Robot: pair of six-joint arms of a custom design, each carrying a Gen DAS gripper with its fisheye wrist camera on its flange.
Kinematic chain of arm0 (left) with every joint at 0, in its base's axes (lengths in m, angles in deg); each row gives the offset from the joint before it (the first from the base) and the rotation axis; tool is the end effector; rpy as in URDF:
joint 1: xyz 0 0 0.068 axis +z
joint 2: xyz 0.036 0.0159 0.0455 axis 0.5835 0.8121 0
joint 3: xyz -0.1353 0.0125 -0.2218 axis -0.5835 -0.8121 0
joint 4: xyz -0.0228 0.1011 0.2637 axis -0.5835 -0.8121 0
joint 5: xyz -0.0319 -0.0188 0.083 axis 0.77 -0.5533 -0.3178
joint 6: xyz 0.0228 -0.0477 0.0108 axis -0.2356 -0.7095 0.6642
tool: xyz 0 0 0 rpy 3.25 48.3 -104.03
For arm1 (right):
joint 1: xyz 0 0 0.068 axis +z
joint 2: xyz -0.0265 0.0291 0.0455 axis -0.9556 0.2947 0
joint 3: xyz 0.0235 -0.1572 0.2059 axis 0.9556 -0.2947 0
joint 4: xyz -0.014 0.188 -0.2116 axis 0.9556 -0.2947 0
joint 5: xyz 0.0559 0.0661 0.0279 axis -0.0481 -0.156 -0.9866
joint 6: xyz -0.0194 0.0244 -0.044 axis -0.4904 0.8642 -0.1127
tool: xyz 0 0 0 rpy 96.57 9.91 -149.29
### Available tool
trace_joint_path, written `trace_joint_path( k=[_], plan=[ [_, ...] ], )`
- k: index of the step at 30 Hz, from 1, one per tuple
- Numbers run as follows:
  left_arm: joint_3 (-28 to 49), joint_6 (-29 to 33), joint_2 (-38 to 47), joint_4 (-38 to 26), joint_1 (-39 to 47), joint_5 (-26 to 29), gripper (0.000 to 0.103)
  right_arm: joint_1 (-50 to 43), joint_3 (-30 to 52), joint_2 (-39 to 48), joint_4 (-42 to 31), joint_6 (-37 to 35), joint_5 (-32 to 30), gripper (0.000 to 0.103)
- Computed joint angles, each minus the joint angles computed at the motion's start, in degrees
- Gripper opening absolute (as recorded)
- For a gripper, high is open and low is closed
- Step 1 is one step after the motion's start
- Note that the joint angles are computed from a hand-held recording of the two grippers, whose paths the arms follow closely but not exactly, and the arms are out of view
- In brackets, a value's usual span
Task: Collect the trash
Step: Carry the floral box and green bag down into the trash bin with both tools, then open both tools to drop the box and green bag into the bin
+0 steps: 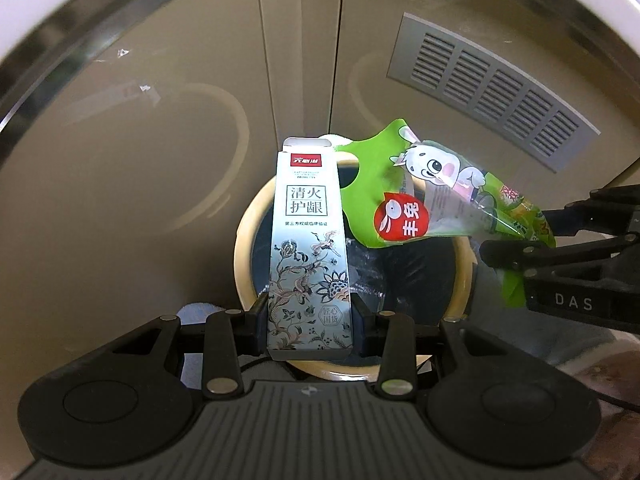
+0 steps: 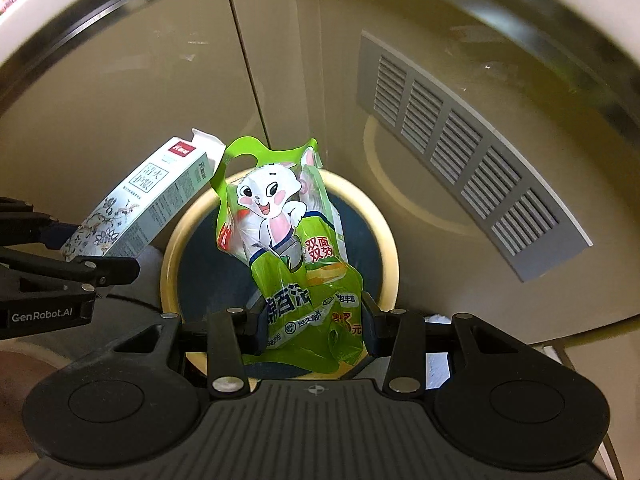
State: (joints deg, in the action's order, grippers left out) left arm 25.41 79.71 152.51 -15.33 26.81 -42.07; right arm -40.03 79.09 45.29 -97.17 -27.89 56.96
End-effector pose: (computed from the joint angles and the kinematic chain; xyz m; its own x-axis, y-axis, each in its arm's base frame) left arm 0.3102 -0.0506 0.1636 -0.8365 0.4389 -0.3280 0.4502 0.8918 0.0450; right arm 0.3072 0.1904 0.1779 -0.9106 0.2440 -0.3337 0.2281 0.9698 0.0867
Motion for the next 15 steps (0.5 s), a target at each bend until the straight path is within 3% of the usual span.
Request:
trace_joint_path(
  k=[15],
  plan=[
    [5.2, -1.0, 11.7, 1.1, -1.7, -1.3, 0.043, -4.3, 6.9, 10.3, -0.8, -4.9, -5.9, 0.046]
  ],
)
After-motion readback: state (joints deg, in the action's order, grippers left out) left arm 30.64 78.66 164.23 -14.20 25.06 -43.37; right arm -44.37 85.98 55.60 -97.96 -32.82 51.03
